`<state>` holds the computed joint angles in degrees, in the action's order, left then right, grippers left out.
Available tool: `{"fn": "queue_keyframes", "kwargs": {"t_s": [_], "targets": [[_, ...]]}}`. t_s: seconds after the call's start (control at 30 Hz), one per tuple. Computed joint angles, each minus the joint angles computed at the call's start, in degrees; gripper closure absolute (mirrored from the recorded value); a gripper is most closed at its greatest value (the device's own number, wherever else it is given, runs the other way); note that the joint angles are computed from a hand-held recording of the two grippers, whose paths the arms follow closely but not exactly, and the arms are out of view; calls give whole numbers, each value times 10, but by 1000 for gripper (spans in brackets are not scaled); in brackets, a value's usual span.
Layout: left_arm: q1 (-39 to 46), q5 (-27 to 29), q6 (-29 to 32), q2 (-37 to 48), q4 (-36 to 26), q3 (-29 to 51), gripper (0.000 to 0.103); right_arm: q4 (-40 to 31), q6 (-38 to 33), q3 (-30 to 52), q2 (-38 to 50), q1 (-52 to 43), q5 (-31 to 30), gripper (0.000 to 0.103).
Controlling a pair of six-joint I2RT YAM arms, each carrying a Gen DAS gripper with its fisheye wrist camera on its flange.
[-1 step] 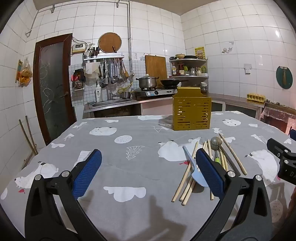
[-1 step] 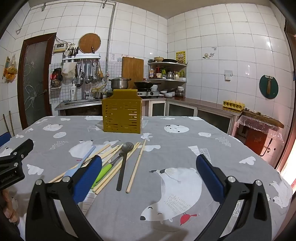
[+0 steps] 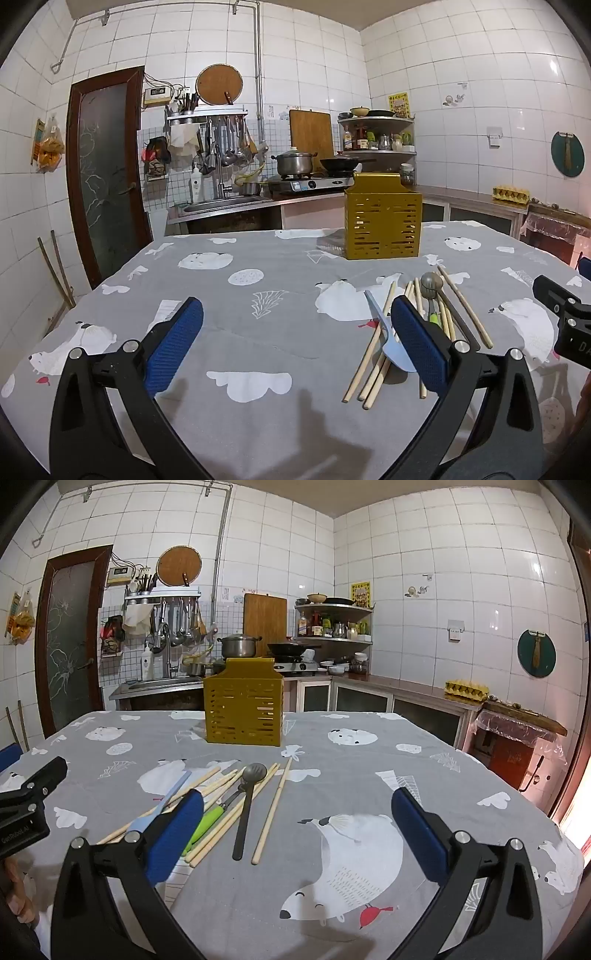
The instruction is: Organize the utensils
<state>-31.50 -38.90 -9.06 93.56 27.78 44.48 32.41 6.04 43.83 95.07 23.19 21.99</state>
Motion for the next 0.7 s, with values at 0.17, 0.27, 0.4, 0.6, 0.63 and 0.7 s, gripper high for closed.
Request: {"fn": "queue_keyframes", "kwargs": {"t_s": [0.17,0.27,0.4,0.6,0.63,0.7], "targets": [[-4,-5,-1,1,-1,1,5,1,-3,-1,0,1,2,4],[-11,-13,-1,1,0,1,5,2,-4,-1,-1,2,3,4],[-1,2,-8,-1,-8,2,5,-1,-3,0,-1,2,3,4],[0,3,-9,-2,-9,2,5,-1,-3,0,-1,1,2,4],[1,3,-9,-1,-9,3,5,-1,-3,0,-1,1,2,4],[1,3,-9,-1,-10,3,5,-1,-3,0,-1,1,2,4]]}}
